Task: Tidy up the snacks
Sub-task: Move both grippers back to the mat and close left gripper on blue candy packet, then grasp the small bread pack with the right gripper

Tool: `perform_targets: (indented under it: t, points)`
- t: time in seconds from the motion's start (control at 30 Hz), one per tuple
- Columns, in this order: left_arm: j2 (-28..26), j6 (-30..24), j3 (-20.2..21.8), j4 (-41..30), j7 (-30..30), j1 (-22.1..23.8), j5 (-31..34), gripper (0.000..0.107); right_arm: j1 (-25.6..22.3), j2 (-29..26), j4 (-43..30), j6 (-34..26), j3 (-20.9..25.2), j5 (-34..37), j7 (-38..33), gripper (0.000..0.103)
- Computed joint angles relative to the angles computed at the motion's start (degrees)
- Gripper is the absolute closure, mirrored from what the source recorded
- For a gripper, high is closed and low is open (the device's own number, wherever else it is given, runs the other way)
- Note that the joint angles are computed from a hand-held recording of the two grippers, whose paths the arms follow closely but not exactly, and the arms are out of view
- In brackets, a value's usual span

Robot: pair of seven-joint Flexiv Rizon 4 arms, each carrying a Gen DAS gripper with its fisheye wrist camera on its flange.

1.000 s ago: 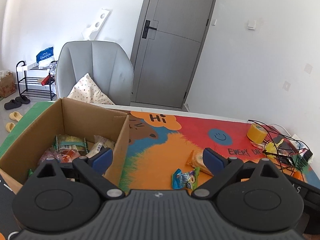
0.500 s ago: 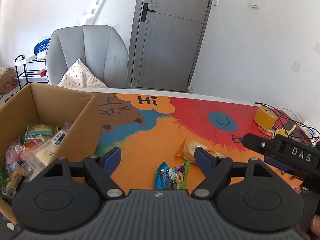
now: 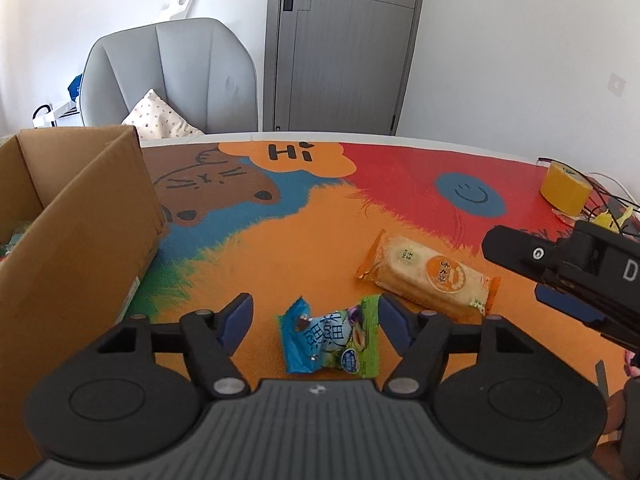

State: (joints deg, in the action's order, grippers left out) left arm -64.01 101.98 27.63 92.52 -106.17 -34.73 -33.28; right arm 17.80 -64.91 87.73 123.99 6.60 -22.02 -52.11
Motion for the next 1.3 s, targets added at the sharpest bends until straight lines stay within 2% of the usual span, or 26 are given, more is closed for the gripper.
perform_targets:
  t: [0.1,0.13,0.17,0.23,0.37,0.53,0.57,0.63,0.7,0.8,0.97,1.07,1.3]
  points:
    - [-0.37,-1.02,-0.71,-0.40,0.31,0.71,0.68,0.060,-0.41,-0.55,-0.60,0.98,0.48,-0.54,-0.12,0.024]
    - [-1.03,-0.23,0.57,-0.30,-0.23,-0.25,0.57,0.069,-0.72,-0.82,-0.80,1.20,0.80,-1.21,0.07,0.024]
    - [-1.06,-0.53,0.91,-0.17,-0.11,-0.46,0.55,0.070,-0.50,-0.89,-0.94,1.05,0.52,-1.26,0.03,0.024]
    - [0.15,0.88,-1.46,0.67,0.11,1.33,1.41,0.074,0.30,-0.93,-1.14,0.44,-0.37,-0.66,-0.31,0.024]
    - [2.04,2.87,-3.63,2.98,0.77,2.79,1.07,0.076,-0.61,-1.40,-1.60,-0.40,0.83,-2.17,0.24,0.024]
    - [4.04,6.60,-6.34,5.95,2.87,4.56,-0.73,0.077,1.35,-1.42,-2.08,-1.65,-0.92,-0.26,-1.07,0.024]
    - [4.31,7.19,-6.65,6.38,3.36,4.64,-1.45,0.077,1.36,-1.63,-2.39,-1.51,-0.93,-0.44,-1.48,0.023]
    - [4.91,8.35,-7.61,7.12,4.52,5.08,-2.46,0.077,1.64,-2.20,-3.38,-0.98,-1.36,-0.66,-2.63,0.015]
    - [5.78,9.94,-9.15,8.03,5.52,6.12,-3.00,0.077,2.28,-2.24,-4.52,-1.93,-2.33,-0.21,-3.68,0.015]
    - [6.43,11.84,-10.92,8.75,6.94,7.17,-4.47,0.077,-1.85,-3.73,-7.23,-3.47,2.23,-6.62,-2.22,0.015]
    - [6.36,13.41,-13.10,8.56,9.81,8.62,-7.80,0.077,-2.44,-4.83,-9.90,-6.89,3.54,-10.38,-1.37,0.015]
    - [6.23,14.39,-14.03,8.52,11.70,8.87,-10.20,0.077,0.14,-4.74,-10.10,-5.95,0.66,-7.83,-3.19,0.015]
    - [5.41,15.84,-16.17,7.65,16.57,8.82,-15.30,0.077,1.07,-4.36,-9.77,-8.38,-0.12,-7.87,-6.09,0.015]
